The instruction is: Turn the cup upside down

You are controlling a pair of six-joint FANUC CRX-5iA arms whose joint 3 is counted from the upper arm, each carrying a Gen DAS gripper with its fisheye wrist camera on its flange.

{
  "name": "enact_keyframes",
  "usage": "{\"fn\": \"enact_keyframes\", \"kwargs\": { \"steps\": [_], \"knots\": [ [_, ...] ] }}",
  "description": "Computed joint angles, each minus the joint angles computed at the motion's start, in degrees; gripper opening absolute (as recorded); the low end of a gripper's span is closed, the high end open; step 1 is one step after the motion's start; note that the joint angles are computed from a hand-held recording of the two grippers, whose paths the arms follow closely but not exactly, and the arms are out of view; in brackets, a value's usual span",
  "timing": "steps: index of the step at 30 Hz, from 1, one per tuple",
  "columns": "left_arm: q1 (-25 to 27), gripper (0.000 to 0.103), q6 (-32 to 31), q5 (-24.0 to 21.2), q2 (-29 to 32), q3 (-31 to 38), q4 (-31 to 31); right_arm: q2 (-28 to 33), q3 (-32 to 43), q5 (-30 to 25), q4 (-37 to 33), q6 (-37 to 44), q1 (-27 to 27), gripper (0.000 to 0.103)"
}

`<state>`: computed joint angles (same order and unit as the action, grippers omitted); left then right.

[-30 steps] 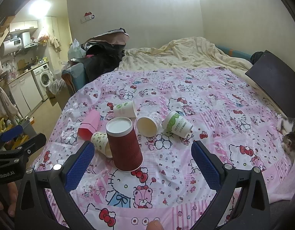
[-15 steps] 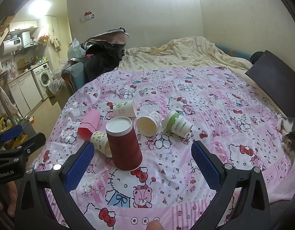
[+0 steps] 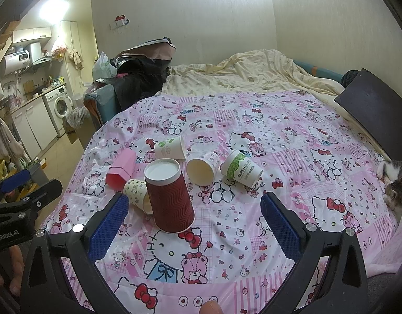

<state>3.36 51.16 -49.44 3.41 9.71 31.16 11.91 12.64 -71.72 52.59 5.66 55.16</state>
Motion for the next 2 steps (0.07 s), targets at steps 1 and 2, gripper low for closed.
{"fn": "enact_keyframes", "kwargs": {
  "steps": [1,2],
  "knots": [
    [-0.01,0.103,-0.04,-0.06,0.03,-0.01,0.10,-0.01,0.06,0.02,-0.15,0.05,0.00,0.103],
    [0.02,0.103,-0.01,-0.60,0.26,0.31,0.10,-0.05,0.13,0.07,-0.41,0.10,0.00,0.103]
  ]
}}
